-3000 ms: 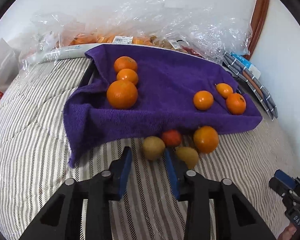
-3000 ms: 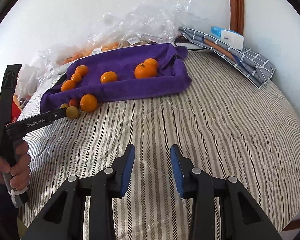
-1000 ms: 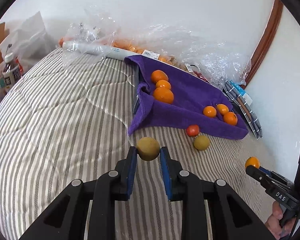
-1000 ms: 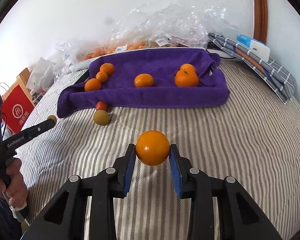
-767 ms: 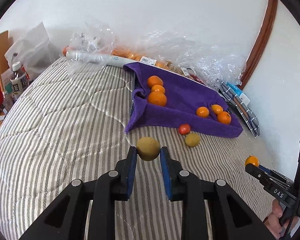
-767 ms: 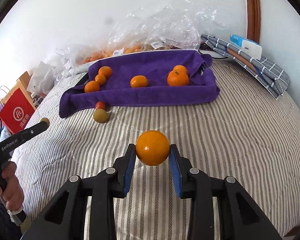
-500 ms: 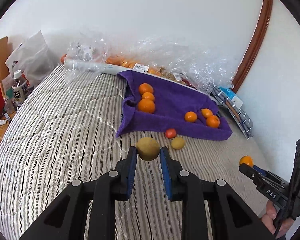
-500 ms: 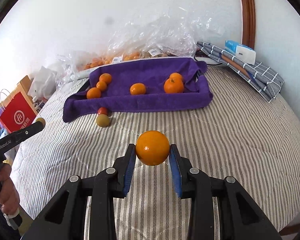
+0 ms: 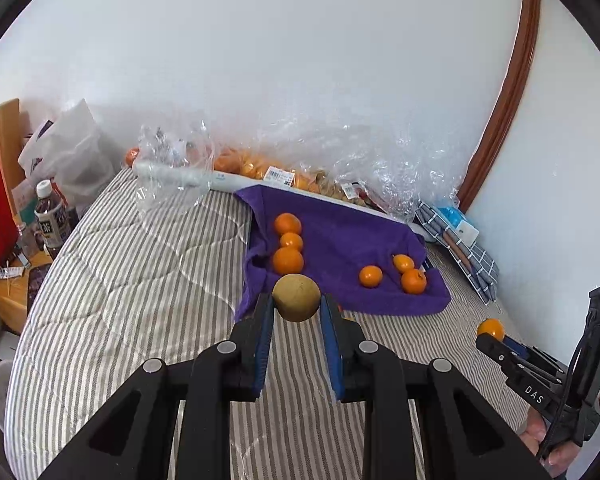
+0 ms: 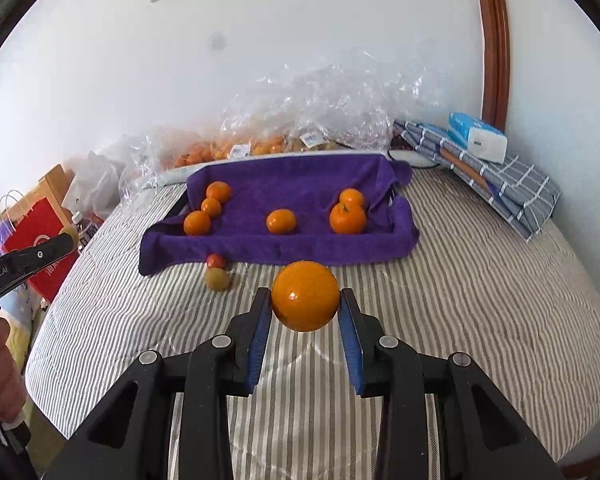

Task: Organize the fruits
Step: 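Carry the yellow-green fruit and the orange over the towel with both tools, then open both tools to set the yellow-green fruit and orange on the towel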

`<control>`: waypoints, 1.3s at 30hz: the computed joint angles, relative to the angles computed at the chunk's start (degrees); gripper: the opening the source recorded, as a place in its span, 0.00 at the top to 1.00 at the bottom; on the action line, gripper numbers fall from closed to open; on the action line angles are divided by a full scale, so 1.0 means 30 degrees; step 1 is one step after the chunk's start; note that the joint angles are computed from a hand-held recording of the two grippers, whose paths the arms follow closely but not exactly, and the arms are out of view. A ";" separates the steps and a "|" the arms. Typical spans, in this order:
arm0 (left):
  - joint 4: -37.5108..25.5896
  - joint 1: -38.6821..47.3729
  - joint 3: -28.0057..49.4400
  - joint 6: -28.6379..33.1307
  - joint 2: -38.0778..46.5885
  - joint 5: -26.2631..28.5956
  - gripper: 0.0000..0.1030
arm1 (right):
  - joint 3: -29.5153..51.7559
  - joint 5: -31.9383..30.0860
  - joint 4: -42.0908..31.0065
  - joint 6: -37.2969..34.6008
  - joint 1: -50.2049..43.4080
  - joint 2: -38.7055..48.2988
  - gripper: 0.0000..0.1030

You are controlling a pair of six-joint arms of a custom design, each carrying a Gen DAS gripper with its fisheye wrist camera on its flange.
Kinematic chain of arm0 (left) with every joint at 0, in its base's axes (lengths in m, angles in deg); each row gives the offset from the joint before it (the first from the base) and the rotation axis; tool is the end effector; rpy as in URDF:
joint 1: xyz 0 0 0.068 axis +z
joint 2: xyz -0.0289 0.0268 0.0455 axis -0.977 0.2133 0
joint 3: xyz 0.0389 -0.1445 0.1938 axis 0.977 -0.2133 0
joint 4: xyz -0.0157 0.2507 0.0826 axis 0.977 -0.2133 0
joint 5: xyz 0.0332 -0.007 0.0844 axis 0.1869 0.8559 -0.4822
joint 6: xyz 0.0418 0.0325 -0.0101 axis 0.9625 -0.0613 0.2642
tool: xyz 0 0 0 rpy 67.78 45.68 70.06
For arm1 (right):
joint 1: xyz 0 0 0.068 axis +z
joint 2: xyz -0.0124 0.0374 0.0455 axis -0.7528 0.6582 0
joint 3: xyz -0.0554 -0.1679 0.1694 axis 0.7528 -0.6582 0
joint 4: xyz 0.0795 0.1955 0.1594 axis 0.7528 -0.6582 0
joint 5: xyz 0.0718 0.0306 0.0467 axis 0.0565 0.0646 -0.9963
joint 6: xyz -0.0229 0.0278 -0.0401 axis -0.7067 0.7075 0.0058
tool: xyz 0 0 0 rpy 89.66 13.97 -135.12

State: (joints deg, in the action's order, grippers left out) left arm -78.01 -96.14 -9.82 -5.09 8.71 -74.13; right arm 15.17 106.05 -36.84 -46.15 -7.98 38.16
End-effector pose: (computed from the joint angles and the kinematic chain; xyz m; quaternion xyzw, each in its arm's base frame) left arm 0.2495 -0.0821 0.2633 -0.0418 0.8874 -0.1501 0.4338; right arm 0.2381 0.1900 0.3282 0.0024 0.9405 0.0517 0.3358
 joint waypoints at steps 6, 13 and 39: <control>0.0254 0.0001 0.1964 0.0159 0.2487 0.0128 0.78 | 0.0972 -0.0642 0.0694 -0.0883 -0.0972 0.1019 0.67; 0.0557 0.0027 0.5512 0.0268 0.7362 0.0499 0.78 | 0.2007 -0.2035 0.2278 -0.2184 -0.2759 0.3385 0.67; -0.3652 -0.0295 1.8617 0.3280 2.0340 0.2662 0.78 | 0.6435 -0.5327 0.3396 -0.4154 -0.4780 1.0744 0.67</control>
